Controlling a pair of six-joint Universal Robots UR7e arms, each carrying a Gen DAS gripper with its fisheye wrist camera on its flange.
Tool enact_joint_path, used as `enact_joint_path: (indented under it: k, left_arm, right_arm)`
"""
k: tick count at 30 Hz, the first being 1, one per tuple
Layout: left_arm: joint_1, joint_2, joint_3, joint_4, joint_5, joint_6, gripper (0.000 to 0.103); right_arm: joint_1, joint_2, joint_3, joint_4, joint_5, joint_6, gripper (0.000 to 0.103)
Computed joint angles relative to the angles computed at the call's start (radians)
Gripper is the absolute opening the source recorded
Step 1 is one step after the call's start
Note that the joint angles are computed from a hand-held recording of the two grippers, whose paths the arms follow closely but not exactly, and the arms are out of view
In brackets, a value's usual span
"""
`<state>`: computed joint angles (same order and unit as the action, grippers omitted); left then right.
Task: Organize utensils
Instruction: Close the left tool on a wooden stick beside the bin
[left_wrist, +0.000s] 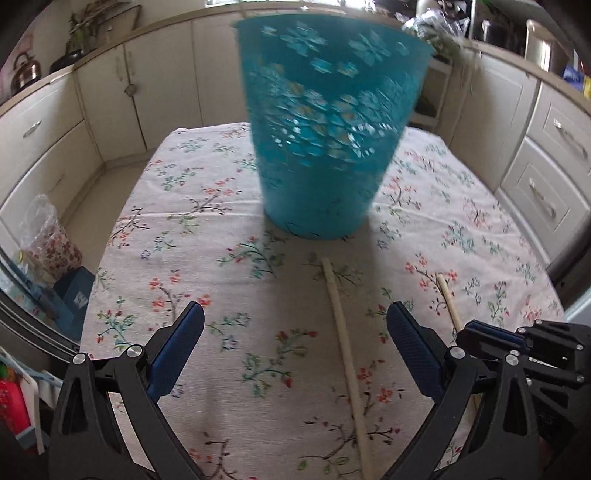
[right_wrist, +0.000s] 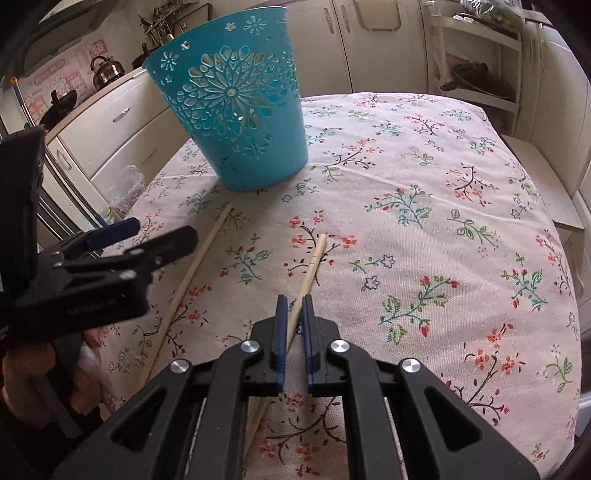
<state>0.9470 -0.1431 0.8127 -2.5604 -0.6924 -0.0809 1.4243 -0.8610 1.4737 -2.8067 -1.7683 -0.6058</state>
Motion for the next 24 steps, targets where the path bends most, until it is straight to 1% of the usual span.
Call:
enact_joint_path:
  k: [2, 3, 4, 5, 6, 7, 8, 9, 11, 12, 14, 15, 16, 17, 18, 19, 20, 22, 23, 24]
  left_arm:
    - [-0.002, 0.032, -0.059, 0.075, 0.021, -0.016, 0.093]
    - [-0.002, 0.046, -0.087, 0.107, 0.026, -0.026, 0.086]
    - [-0.001, 0.061, -0.117, 0.153, 0.030, -0.041, 0.082]
    - [0.002, 0.072, -0.143, 0.197, 0.027, -0.054, 0.070]
    - [0.003, 0.080, -0.159, 0.210, 0.018, -0.054, 0.064]
    - [0.002, 0.086, -0.163, 0.192, 0.019, -0.038, 0.058]
    - [0.001, 0.089, -0.169, 0.191, 0.009, -0.030, 0.043]
    - [-0.001, 0.091, -0.175, 0.195, 0.009, -0.028, 0.024]
    - [-0.002, 0.087, -0.174, 0.212, -0.007, -0.043, 0.008]
    - [-0.002, 0.083, -0.171, 0.217, -0.012, -0.052, 0.007]
    - [-0.004, 0.069, -0.153, 0.238, -0.027, -0.082, 0.007]
    - [-0.005, 0.064, -0.151, 0.257, -0.026, -0.096, 0.010]
    - [-0.005, 0.064, -0.164, 0.297, -0.028, -0.117, 0.015]
    - [-0.005, 0.066, -0.180, 0.331, -0.027, -0.125, 0.039]
    - [-0.005, 0.085, -0.223, 0.390, -0.008, -0.144, 0.071]
    - [-0.003, 0.096, -0.243, 0.424, 0.020, -0.161, 0.074]
    - [0.001, 0.100, -0.253, 0.417, 0.006, -0.149, 0.071]
    - [0.003, 0.105, -0.265, 0.397, -0.012, -0.119, 0.049]
    - [0.002, 0.110, -0.276, 0.404, -0.013, -0.109, 0.021]
    - [0.002, 0.116, -0.293, 0.425, -0.017, -0.105, 0.005]
  right_arm:
    - [-0.003, -0.005, 0.004, 0.006, 0.011, 0.005, 0.009]
    - [-0.004, -0.008, 0.007, 0.010, 0.018, 0.007, 0.009]
    - [-0.006, -0.012, 0.009, 0.016, 0.025, 0.010, 0.011]
    - [-0.008, -0.015, 0.010, 0.020, 0.030, 0.012, 0.012]
    - [-0.009, -0.018, 0.012, 0.023, 0.035, 0.015, 0.016]
    - [-0.010, -0.020, 0.014, 0.025, 0.039, 0.016, 0.019]
    - [-0.010, -0.021, 0.014, 0.028, 0.043, 0.015, 0.021]
    - [-0.009, -0.021, 0.014, 0.030, 0.044, 0.015, 0.023]
    - [-0.009, -0.020, 0.012, 0.033, 0.045, 0.012, 0.025]
    - [-0.009, -0.020, 0.013, 0.030, 0.045, 0.011, 0.026]
    - [-0.008, -0.021, 0.015, 0.015, 0.045, 0.012, 0.029]
    - [-0.007, -0.018, 0.014, 0.007, 0.042, 0.009, 0.030]
    - [-0.005, -0.016, 0.014, -0.004, 0.038, 0.003, 0.030]
    - [-0.003, -0.012, 0.011, -0.011, 0.033, -0.002, 0.030]
    - [0.000, -0.006, 0.007, -0.016, 0.026, -0.007, 0.030]
    - [0.003, 0.001, 0.002, -0.022, 0.016, -0.012, 0.030]
    - [0.005, 0.006, -0.001, -0.026, 0.008, -0.015, 0.030]
    - [0.006, 0.015, -0.003, -0.039, 0.000, -0.025, 0.030]
    - [0.007, 0.015, -0.002, -0.042, -0.002, -0.027, 0.030]
    - [0.008, 0.016, -0.003, -0.044, -0.003, -0.027, 0.030]
